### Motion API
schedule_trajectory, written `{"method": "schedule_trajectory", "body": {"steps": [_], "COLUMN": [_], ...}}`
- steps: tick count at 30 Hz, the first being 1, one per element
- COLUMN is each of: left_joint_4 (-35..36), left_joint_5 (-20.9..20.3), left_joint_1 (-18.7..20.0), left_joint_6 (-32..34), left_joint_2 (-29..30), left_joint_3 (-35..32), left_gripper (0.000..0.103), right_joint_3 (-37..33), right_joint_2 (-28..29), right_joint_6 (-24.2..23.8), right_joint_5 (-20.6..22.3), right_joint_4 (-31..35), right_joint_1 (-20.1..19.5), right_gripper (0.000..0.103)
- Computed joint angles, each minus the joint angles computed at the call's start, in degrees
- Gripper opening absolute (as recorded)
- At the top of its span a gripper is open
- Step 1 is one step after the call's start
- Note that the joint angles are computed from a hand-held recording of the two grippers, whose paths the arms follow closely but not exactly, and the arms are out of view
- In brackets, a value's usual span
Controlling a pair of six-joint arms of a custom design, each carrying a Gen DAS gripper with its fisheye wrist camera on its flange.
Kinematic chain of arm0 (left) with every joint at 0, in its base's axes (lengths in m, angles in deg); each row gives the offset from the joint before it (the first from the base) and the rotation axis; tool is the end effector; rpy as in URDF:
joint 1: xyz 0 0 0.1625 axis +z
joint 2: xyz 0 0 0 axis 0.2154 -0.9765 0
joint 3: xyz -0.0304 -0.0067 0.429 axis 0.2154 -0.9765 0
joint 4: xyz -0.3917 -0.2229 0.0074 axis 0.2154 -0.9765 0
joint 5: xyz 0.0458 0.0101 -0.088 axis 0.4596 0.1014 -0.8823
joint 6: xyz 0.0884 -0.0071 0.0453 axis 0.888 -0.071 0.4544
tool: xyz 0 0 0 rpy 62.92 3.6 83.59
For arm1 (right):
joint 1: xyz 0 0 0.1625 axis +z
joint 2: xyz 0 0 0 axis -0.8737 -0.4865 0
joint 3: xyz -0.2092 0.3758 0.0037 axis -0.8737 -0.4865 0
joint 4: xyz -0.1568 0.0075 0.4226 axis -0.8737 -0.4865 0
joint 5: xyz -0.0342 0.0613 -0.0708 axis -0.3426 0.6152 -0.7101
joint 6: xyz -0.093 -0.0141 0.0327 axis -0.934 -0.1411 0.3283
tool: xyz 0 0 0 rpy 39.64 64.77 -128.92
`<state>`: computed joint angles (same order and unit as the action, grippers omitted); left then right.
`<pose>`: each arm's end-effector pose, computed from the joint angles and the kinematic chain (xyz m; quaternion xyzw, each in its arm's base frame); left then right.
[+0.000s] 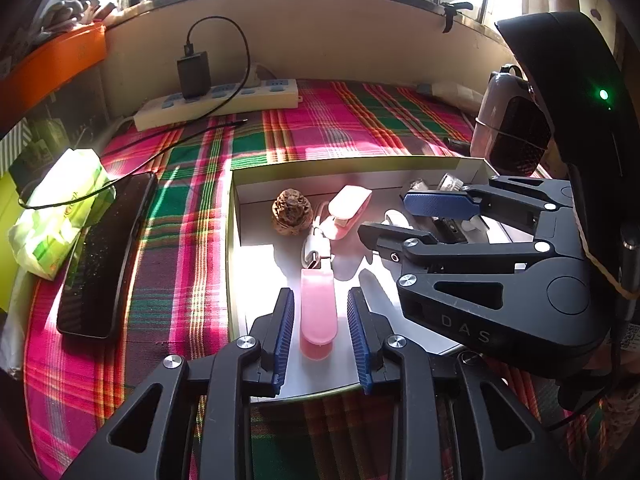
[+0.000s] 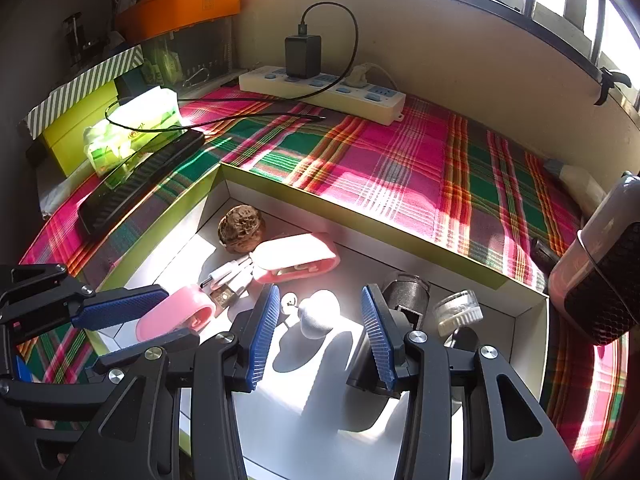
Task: Organize objects
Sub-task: 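Withdraw both open tools up and away from the white box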
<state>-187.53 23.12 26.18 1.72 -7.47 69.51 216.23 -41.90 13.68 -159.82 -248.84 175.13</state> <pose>-0.1068 -0.3348 0.1504 0.3115 0.8902 -0.2198 0.2493 0.2250 -0.3374 0.0080 0.2434 -0.8745 0.2534 0.3344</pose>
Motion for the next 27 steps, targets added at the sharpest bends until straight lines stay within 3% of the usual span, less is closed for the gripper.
{"method": "schedule_trajectory", "body": {"steps": [14, 27], "left_joint_4": [5.1, 11.5], "left_joint_5": [0.7, 1.1], "left_joint_1": [-2.3, -5.4], "left_joint_6": [-3.2, -6.6], "left_joint_2": [-6.1, -14.3], "left_joint_3": [1.5, 3.5], "left_gripper": [0.029, 0.029], "right_joint_3": [1.4, 4.1], "right_joint_2": [0.2, -0.8], "right_joint_6": [1.9, 7.5], "right_joint_5": [-0.9, -2.2], "right_joint_4": [-2.3, -5.1], "right_joint_1": [1.7, 4.8], "right_gripper": [0.045, 0.045]}}
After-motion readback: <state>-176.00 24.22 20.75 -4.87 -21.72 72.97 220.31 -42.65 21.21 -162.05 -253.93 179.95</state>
